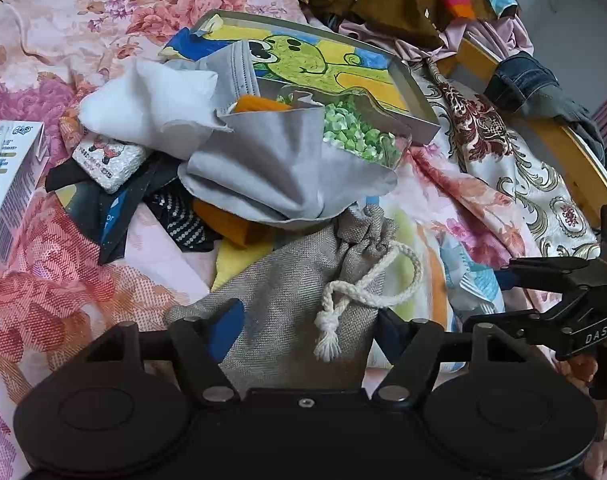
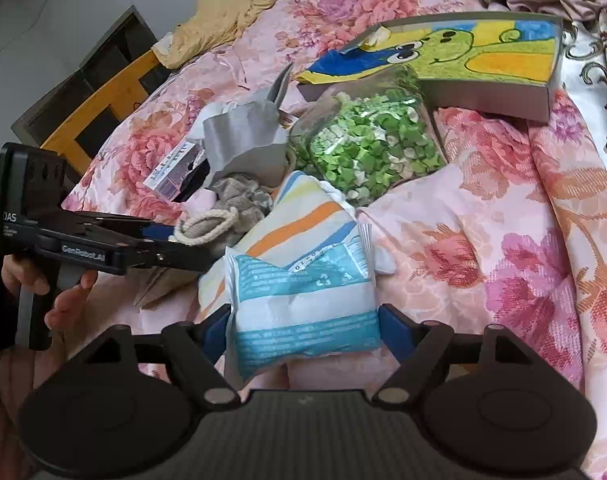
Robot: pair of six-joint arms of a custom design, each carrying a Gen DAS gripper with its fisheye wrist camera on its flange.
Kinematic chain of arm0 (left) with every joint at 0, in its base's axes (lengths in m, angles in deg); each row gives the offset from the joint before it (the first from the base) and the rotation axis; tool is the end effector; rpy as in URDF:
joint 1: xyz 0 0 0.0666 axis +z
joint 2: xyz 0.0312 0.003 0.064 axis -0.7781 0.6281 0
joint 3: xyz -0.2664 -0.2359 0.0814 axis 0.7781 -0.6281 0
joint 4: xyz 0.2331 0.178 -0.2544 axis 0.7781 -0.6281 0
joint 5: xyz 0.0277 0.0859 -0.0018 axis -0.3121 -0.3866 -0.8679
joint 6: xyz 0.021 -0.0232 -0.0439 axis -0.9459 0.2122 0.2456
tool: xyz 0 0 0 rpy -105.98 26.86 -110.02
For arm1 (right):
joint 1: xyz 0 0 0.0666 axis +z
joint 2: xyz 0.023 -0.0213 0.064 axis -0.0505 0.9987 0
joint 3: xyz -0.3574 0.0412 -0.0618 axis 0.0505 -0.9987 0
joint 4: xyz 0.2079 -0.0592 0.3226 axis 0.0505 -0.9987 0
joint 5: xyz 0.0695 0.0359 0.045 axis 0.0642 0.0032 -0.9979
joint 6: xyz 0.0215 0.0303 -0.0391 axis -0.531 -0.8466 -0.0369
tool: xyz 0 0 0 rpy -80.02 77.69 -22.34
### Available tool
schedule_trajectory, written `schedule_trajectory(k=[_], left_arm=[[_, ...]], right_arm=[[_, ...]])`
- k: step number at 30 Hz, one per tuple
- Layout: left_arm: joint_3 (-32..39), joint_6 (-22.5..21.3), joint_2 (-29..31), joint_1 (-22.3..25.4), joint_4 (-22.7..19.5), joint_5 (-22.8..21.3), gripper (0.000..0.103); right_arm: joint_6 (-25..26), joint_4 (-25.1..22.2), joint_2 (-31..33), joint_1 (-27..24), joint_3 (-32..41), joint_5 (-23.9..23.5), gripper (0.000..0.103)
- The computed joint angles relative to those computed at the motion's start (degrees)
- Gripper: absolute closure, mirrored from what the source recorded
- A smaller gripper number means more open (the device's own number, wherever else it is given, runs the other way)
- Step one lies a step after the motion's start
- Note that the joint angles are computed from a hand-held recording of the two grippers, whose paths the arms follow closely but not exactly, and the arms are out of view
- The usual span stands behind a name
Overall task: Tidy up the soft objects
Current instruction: 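Move the left tool to the grey drawstring pouch while the right tool approaches the blue-white packet, then close the left tool on the pouch while the right tool closes on the packet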
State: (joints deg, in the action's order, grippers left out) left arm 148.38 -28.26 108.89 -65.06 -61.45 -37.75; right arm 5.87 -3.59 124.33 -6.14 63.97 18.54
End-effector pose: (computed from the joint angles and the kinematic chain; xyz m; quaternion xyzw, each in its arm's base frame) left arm 0.6372 -0.1731 0.3371 0.1165 0.9214 -0.2419 0.2811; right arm 0.6035 -0.0135 0.3510 -0.1736 0.9051 0.2596 0.2885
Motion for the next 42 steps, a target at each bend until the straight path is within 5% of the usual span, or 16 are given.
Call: schedule_trajectory(k=[6, 10, 12, 21, 29, 33, 42], left_arm=[[0.47, -2.66, 0.14, -0.45, -1.47, -2.07, 0.045], [0.94, 2.69, 0.58, 0.78, -1.37, 4.0, 0.06], [0.92, 2.78, 0.57, 0.65, -1.42, 3.5, 0.062], [-0.13, -5.72, -0.19, -1.41, -1.45, -4.75, 0.052], [-0.84, -9.33, -1.01, -1.93, -1.15, -5.88, 0.075], [-0.82, -6.34, -1.39, -1.26, -1.22, -2.56, 0.085], [-2.56, -0.17, -3.47, -0.46, -0.46, 5.55, 0.086]], right_arm=[[0.28, 5.32, -3.16, 1.25, -3.88, 0.79, 0.025], [1.66, 9.4, -5.57, 2.55, -6.79, 1.76, 0.025], [1.61, 11.14, -6.38, 3.25, -7.84, 2.15, 0.025], [0.82, 12.63, -6.88, 4.4, -9.09, 2.88, 0.025], [0.29, 13.9, -7.11, 4.31, -9.87, 3.5, 0.025], [-0.05, 15.1, -7.52, 4.23, -10.51, 3.51, 0.025], [-2.01, 17.52, -8.06, 3.91, -11.12, 4.84, 0.026]])
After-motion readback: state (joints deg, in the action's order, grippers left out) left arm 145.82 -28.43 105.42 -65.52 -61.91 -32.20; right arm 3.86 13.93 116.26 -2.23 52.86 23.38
